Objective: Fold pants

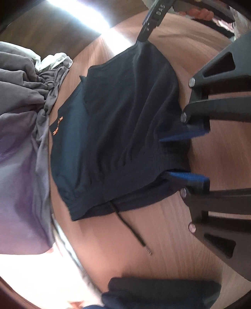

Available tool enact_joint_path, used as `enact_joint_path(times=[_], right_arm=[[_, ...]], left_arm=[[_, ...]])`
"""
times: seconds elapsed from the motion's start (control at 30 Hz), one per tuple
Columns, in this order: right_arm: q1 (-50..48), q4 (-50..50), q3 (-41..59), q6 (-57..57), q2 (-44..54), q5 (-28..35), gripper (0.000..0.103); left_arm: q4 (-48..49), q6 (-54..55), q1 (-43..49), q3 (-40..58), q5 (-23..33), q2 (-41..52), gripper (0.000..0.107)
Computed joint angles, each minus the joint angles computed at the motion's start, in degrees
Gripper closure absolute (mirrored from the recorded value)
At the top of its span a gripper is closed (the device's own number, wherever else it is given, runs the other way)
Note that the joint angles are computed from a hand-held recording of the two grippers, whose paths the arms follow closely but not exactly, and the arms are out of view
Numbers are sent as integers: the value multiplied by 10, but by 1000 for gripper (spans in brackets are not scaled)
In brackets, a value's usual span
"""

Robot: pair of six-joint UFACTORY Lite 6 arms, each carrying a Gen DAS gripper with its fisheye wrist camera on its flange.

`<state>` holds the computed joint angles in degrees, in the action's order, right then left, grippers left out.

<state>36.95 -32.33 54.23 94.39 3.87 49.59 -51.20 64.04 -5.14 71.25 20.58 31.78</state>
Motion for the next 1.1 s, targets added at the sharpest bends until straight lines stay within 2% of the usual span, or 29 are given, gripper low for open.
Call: enact_joint_path(times=[0.07,0.1,0.17,0.23,0.37,0.53,0.9,1.1], right_arm=[[-4,7,-6,-2,-2,-8,7],[-5,8,-8,-2,-2,-9,8],[-6,9,-11,-4,-4,-10,10],[-8,9,-13,-8,-7,-11,10],[-14,9,-24,-12,-14,-27,13],[-19,23,-34,-19,-19,-43,20],[-10,56,-39,-41,-17,-46,28],[-13,73,-52,-49,-20,-62,36]], left_arm=[[-18,15,3,-10,3,-8,84],[-23,21,6,-16,9,-18,92],[-59,55,13,-41,15,-54,96],[-90,89,15,-70,15,-96,96],[-53,63,12,-91,9,-123,96],[61,-51,17,-100,-12,-106,96],[129,-119,6,-133,-61,-111,94],[102,-100,4,-135,-62,-111,91]])
